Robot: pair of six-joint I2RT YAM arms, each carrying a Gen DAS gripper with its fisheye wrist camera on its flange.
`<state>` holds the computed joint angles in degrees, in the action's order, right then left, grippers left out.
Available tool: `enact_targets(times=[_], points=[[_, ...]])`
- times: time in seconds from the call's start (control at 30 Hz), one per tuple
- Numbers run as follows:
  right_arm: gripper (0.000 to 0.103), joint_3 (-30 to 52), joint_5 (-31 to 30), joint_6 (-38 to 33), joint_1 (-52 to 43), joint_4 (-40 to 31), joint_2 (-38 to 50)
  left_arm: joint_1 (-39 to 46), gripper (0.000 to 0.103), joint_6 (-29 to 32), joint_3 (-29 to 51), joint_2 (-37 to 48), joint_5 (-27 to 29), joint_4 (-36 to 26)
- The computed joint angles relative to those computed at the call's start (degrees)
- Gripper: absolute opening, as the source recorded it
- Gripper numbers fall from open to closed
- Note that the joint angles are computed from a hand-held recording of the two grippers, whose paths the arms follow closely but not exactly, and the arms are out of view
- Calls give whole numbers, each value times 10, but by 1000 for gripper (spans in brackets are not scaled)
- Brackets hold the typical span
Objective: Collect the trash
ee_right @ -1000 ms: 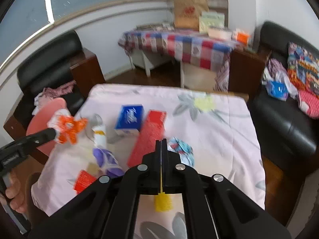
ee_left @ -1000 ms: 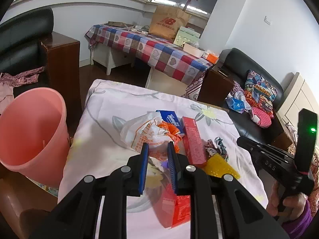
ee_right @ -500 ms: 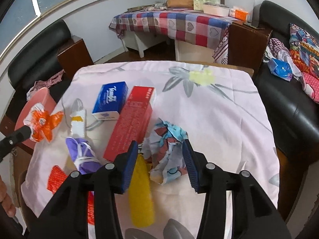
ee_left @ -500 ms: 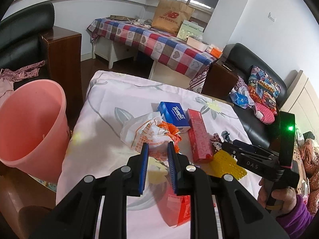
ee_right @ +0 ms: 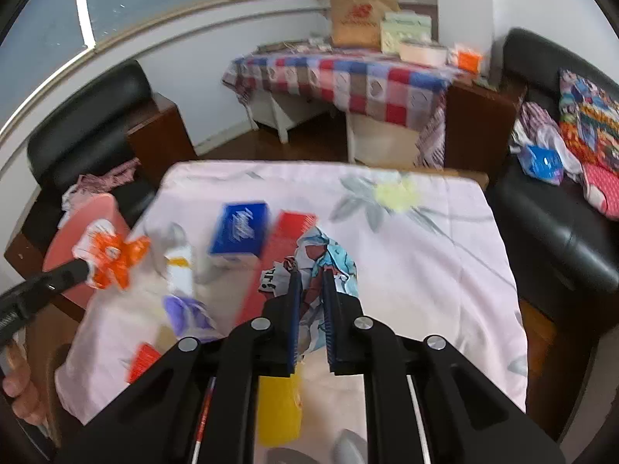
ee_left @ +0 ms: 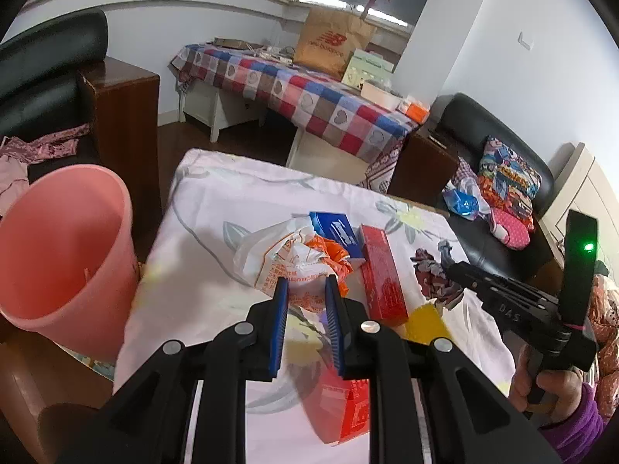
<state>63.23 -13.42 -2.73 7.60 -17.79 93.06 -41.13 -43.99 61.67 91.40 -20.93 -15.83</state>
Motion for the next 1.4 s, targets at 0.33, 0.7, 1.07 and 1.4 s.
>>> enact_targets(times=[0.33, 0.7, 1.07, 1.4], points=[[11, 73, -23, 21, 128, -16, 4, 21, 18, -6, -56, -103, -60, -35], [11, 239, -26, 55, 276, -49, 141, 138, 19, 9, -145, -242, -113, -112], [11, 451, -19, 80, 356, -144, 314, 300, 19, 68, -225, -277, -29, -80], [12, 550, 24, 74, 392, -194, 398, 349, 19, 88, -247, -237, 6, -37]])
